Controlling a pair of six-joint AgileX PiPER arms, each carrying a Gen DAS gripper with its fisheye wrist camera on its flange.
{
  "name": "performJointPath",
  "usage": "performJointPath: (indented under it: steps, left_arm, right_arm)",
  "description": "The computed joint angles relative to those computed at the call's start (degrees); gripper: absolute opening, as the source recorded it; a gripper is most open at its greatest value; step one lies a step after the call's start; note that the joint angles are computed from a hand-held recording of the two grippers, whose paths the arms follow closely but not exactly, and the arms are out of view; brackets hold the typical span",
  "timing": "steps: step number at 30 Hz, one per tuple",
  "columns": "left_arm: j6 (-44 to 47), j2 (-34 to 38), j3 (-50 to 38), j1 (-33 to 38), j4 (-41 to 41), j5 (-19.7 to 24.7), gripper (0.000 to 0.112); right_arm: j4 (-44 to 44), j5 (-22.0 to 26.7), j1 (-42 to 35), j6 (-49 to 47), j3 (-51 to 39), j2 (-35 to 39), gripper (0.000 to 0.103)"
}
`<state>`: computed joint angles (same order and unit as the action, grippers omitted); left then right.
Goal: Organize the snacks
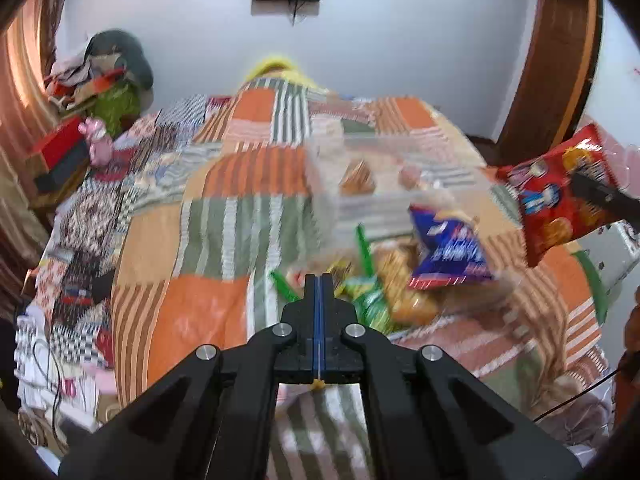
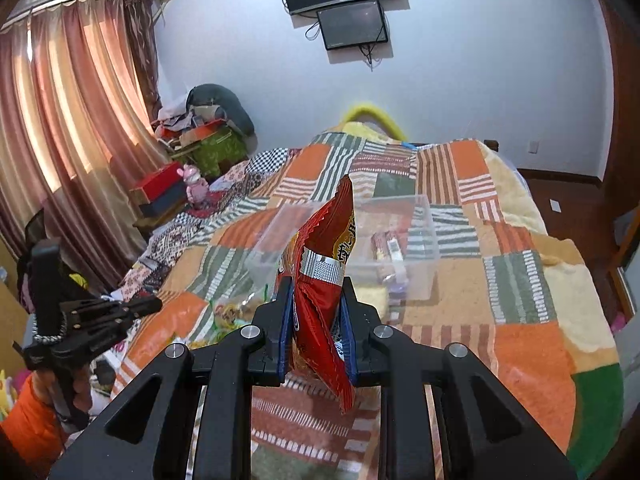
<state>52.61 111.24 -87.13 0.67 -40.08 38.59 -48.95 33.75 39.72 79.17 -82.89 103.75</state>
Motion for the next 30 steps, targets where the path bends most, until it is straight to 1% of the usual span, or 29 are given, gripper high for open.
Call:
performJointPath:
  steps: [2, 4, 6, 7, 8, 9, 11, 12, 13, 14, 18, 19, 21, 22, 23, 24, 26, 29, 30]
  left_arm:
    - [-0.44, 0.34, -1.5, -0.78, 0.33, -0.46, 0.0]
    - [-0.99, 1.04, -3.31, -1.3, 1.17, 0.09, 0.0]
    - [-2.67, 1.52, -3.89, -1.8, 3.31, 0.21, 0.001]
    - [-3.58, 1.89, -3.88, -1.81, 4.56, 0.73, 0.005]
    - [-4.67, 2.72, -4.51, -1.87, 6.11, 1.58, 0.015]
    - [-5.64, 3.3, -4.43, -1.99, 7.77, 1.78, 0.022]
    - [-7.98, 3.98, -2.16, -2.34, 11.71, -0.38, 0.059]
    - [-8.86, 4.34, -1.06, -2.42, 12.82, -1.72, 0.062]
    - [-9.86, 4.99, -0.19, -2.27, 13.98, -2.56, 0.063]
    - [-11.02, 5.93, -0.19, -2.08, 15.29, -2.37, 0.063]
    - [-14.5, 11.35, -3.3, -0.18, 16.16, 2.24, 0.063]
    - [-14.56, 11.94, -3.32, -0.08, 16.0, 2.24, 0.063]
    - [-13.27, 13.18, -3.75, 0.15, 14.53, 3.01, 0.055]
    - [-12.4, 14.24, -4.34, 0.29, 13.39, 4.3, 0.047]
    - [-12.11, 14.61, -4.3, 0.26, 12.85, 4.25, 0.045]
    - [-11.26, 14.26, -3.03, 0.12, 12.06, 2.62, 0.044]
    - [-10.03, 13.0, -0.41, -0.46, 11.18, -0.95, 0.034]
    - [-8.84, 12.37, -0.07, 0.08, 9.39, -0.46, 0.028]
    - [-9.07, 12.04, 0.11, -0.11, 9.89, -1.06, 0.027]
  right_arm:
    - [0.22, -0.52, -0.67, -0.28, -0.38, 0.23, 0.019]
    - [0.56, -0.84, -1.19, -0.62, -0.64, 0.46, 0.019]
    - [0.66, -1.26, -1.5, -0.69, -0.35, 0.42, 0.019]
    - [0.72, -1.48, -1.62, -0.73, -0.17, 0.44, 0.019]
    - [0.64, -1.65, -1.65, -0.58, 0.13, 0.35, 0.019]
    - [0.83, -1.93, -1.84, -0.69, 0.3, 0.34, 0.019]
    - [1.32, -2.53, -2.17, -0.87, 0.67, 0.35, 0.019]
    - [1.49, -2.7, -2.22, -0.88, 0.79, 0.39, 0.019]
    - [1.8, -2.97, -2.46, -1.15, 0.93, 0.39, 0.019]
    - [2.17, -3.03, -2.55, -1.46, 0.91, 0.47, 0.019]
    - [3.64, -2.86, -2.64, -2.95, 0.41, 0.94, 0.019]
    - [3.79, -2.91, -2.68, -3.13, 0.41, 0.97, 0.019]
    - [4.38, -2.94, -2.84, -3.89, 0.15, 1.18, 0.019]
    - [4.58, -2.9, -2.87, -4.16, 0.0, 1.29, 0.019]
    - [4.9, -2.88, -2.96, -4.55, -0.2, 1.42, 0.019]
    - [5.2, -2.93, -3.09, -4.9, -0.35, 1.54, 0.019]
    - [5.52, -2.98, -3.22, -5.25, -0.43, 1.66, 0.019]
    - [5.77, -3.35, -3.59, -5.56, -0.22, 1.67, 0.019]
    - [5.65, -3.37, -3.59, -5.45, -0.22, 1.68, 0.019]
